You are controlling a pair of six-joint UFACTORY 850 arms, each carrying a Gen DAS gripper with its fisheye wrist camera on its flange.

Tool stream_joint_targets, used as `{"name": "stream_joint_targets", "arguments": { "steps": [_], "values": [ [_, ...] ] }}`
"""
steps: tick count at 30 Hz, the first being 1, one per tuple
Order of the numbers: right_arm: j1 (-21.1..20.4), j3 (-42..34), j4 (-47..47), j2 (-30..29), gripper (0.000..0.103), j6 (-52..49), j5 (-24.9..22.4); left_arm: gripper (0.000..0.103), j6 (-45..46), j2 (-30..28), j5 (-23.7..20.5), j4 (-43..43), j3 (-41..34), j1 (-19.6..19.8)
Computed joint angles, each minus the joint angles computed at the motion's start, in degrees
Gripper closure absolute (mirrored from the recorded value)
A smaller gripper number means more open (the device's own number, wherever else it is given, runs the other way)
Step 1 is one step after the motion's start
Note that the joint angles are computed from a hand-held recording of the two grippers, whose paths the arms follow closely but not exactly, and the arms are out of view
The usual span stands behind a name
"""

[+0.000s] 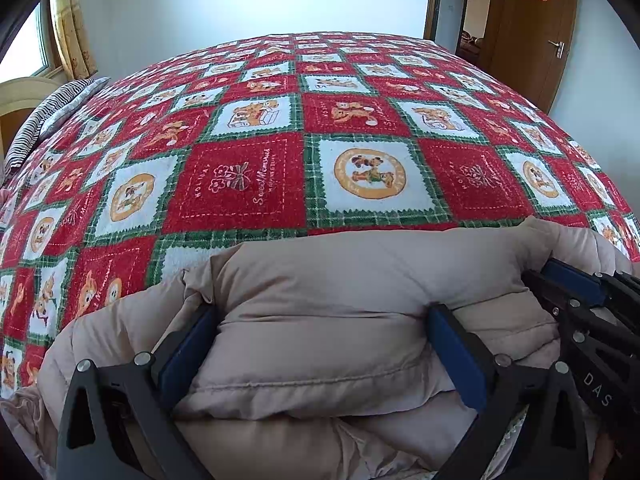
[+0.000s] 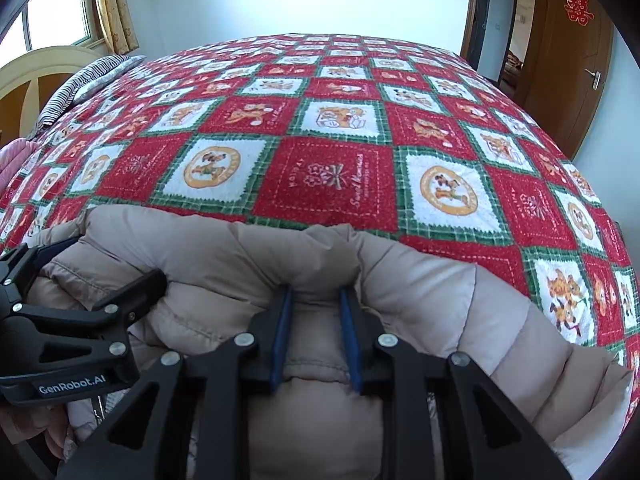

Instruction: Fold large clothes

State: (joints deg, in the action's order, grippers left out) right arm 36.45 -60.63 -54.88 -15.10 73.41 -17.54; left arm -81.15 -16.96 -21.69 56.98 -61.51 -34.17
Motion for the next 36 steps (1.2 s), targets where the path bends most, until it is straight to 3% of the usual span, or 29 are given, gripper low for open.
{"name": "stream_joint_targets", "arguments": {
  "steps": [32, 35, 36],
  "values": [
    [0.5, -1.9, 2.2, -1.2, 0.075, -4.6, -3.1, 0.001, 3.2, -1.2, -2.5, -2.1, -1.8, -0.4],
    [0.2, -2.2, 7.5, -0.3, 0.066, -12.7, -3.8, 0.001, 16.7, -0.4, -3.3, -14.5, -3.3, 0.5],
    [0.3, -1.9, 8.9, 0.7, 0.048, -14.9, -4.6, 0.001, 19.2, 0.9, -3.5, -17.2, -3.0, 0.5]
  ]
}}
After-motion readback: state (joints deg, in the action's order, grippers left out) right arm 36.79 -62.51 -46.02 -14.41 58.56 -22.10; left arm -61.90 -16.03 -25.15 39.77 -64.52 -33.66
